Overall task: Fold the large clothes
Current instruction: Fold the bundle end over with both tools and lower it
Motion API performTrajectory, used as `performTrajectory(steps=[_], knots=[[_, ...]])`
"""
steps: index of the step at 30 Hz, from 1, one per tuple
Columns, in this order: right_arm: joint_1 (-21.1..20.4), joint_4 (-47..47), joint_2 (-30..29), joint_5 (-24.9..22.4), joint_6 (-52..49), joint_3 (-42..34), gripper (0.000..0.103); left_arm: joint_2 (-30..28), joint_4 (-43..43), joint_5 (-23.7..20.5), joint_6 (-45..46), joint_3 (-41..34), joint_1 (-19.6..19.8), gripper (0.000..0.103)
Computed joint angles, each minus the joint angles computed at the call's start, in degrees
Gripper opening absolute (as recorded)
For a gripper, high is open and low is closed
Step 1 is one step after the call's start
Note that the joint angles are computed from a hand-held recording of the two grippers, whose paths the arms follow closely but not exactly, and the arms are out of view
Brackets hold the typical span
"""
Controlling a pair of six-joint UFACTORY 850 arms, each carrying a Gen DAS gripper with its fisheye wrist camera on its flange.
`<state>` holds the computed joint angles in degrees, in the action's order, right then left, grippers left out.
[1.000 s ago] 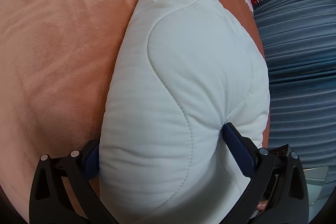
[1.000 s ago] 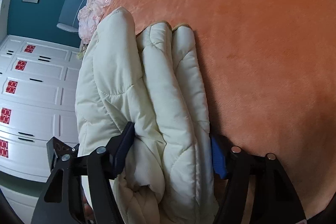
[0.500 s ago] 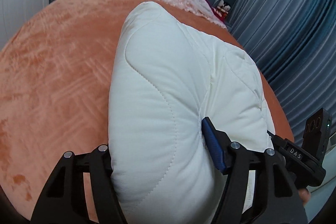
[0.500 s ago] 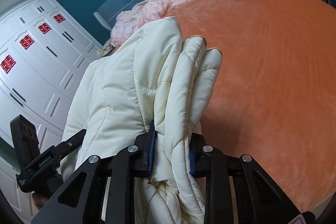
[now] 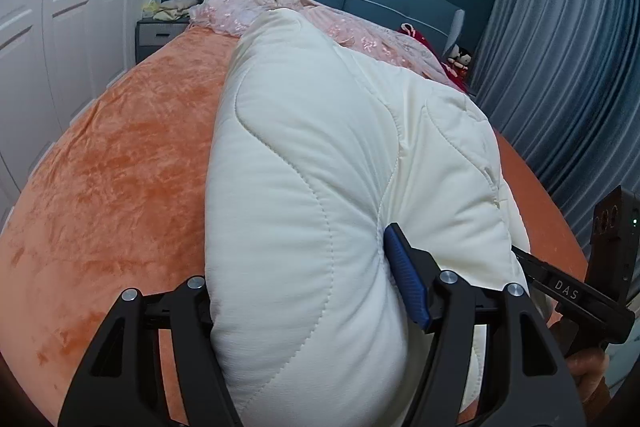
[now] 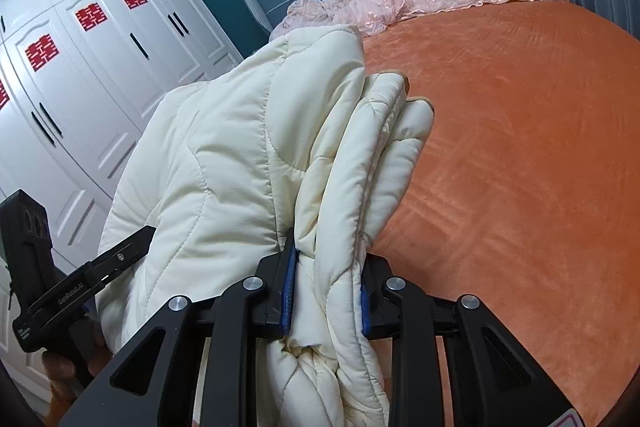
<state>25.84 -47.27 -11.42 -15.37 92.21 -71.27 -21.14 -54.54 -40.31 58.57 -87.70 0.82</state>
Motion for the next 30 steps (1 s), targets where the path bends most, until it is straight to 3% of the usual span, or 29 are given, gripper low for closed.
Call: performTrajectory(steps=[8,19,22,24,27,30], knots=[[-0.4,17.8,-7.6,-1.3,-14.9,-2.8,0.024,-5.5,3.4,2.3,-1.6,1.5,0.8,0.063],[-0.4,16.3,-10.2,0.2,-11.5,-2.2,0.028,-6.2,0.2,5.7,2.4,5.1,1.1,0.068],[-0.6,16.1,-10.5,0.6,-10.0,-2.3,0.035,-6.2,0.7,6.4,1.8,5.5,1.0,0.071],[-1.1,19.4,-10.1,-0.3,-12.0,-2.6,0.043,-6.3,2.1,6.7,-0.6,5.3,1.0,0.075],[-1.3,25.0,-8.6,-2.8,-16.3,-2.9,0.045,-5.0,7.4,9.1,-6.2,5.6,0.4,0.081],[0.1,16.6,-5.5,-8.4,-10.1,-2.9,0.045,-3.0,16.1,11.8,-13.7,5.7,-0.5,0.082]])
